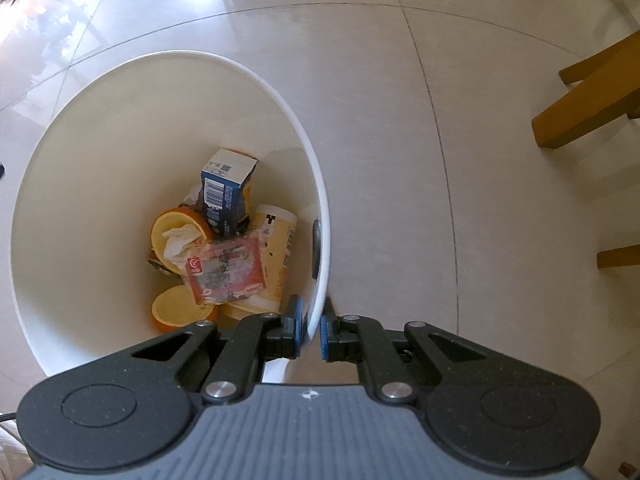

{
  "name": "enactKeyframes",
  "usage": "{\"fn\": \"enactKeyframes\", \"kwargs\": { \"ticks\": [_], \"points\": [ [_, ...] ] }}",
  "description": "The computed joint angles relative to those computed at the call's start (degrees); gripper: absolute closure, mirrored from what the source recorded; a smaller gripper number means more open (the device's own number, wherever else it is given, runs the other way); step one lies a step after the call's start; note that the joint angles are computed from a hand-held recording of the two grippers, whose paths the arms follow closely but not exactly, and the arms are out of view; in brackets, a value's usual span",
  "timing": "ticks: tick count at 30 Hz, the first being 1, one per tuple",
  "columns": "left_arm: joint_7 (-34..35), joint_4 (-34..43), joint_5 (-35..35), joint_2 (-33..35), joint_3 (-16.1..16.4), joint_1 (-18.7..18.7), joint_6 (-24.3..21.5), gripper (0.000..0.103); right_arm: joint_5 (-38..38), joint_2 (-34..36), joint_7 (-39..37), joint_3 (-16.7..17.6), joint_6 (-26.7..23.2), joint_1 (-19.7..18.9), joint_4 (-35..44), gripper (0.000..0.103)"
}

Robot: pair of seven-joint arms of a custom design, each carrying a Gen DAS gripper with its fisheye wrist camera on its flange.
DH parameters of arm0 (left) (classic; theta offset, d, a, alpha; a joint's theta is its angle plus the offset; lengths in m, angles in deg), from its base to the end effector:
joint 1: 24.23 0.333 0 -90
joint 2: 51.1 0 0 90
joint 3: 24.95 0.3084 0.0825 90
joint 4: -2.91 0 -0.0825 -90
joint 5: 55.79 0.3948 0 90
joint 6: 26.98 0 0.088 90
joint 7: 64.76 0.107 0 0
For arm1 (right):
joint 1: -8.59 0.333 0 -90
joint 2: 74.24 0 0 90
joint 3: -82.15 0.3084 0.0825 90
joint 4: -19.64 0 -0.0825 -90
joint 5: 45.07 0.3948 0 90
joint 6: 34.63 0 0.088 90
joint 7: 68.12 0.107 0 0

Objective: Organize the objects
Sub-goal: 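Move the left gripper to the clear plastic cup and grasp it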

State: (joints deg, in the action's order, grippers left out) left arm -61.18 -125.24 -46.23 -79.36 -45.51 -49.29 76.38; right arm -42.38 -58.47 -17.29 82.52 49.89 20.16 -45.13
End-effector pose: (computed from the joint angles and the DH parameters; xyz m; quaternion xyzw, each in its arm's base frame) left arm 0.2980 -0.3109 0.5447 -0.8969 0.4102 -0.0701 0.1493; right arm 0.6196 0.1358 0.6531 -0.9431 0.3299 -0.0171 0.0387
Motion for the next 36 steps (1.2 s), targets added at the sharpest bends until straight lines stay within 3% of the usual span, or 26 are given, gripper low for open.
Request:
{"fn": "enactKeyframes", "kwargs": {
  "ticks": [5, 8, 12, 18, 24, 32, 34, 36],
  "points": [
    [-8.1, -11.9, -7.9, -4.4, 0.6, -1.8, -0.4, 0.009, -0.6, -0.4, 0.8, 0.0, 0.5, 0.3, -0.7, 0.092],
    [-10.1, -18.7, -12.4, -8.1, 1.7, -3.6, 2.8, 0.009, -0.8, -0.6, 0.9, 0.0, 0.8, 0.3, -1.2, 0.092],
    [-11.5, -22.6, -14.0, -10.3, 2.0, -4.4, 2.4, 0.010, -0.8, -0.3, 1.3, 0.0, 0.5, 0.4, -0.8, 0.092],
    [-16.8, -29.2, -15.2, -14.5, 1.5, -6.0, 9.4, 0.012, -1.2, -0.4, 1.9, 0.0, 0.7, 0.6, -1.0, 0.092],
    [-15.3, -31.5, -15.9, -14.7, 3.1, -7.4, 9.2, 0.033, -1.6, -1.0, 1.9, 0.0, 1.3, 0.7, -1.9, 0.092],
    [-16.3, -32.1, -14.9, -15.7, 3.0, -7.2, 9.5, 0.050, -2.0, -1.5, 1.9, 0.1, 2.0, 0.8, -2.9, 0.092],
    [-15.0, -31.6, -14.3, -15.1, 3.2, -7.2, 8.6, 0.066, -2.0, -1.5, 2.1, 0.1, 1.9, 0.8, -2.7, 0.092],
    [-14.6, -31.3, -14.2, -15.0, 3.3, -7.0, 8.0, 0.068, -2.0, -1.5, 2.1, 0.1, 1.9, 0.8, -2.7, 0.092]
  ]
}}
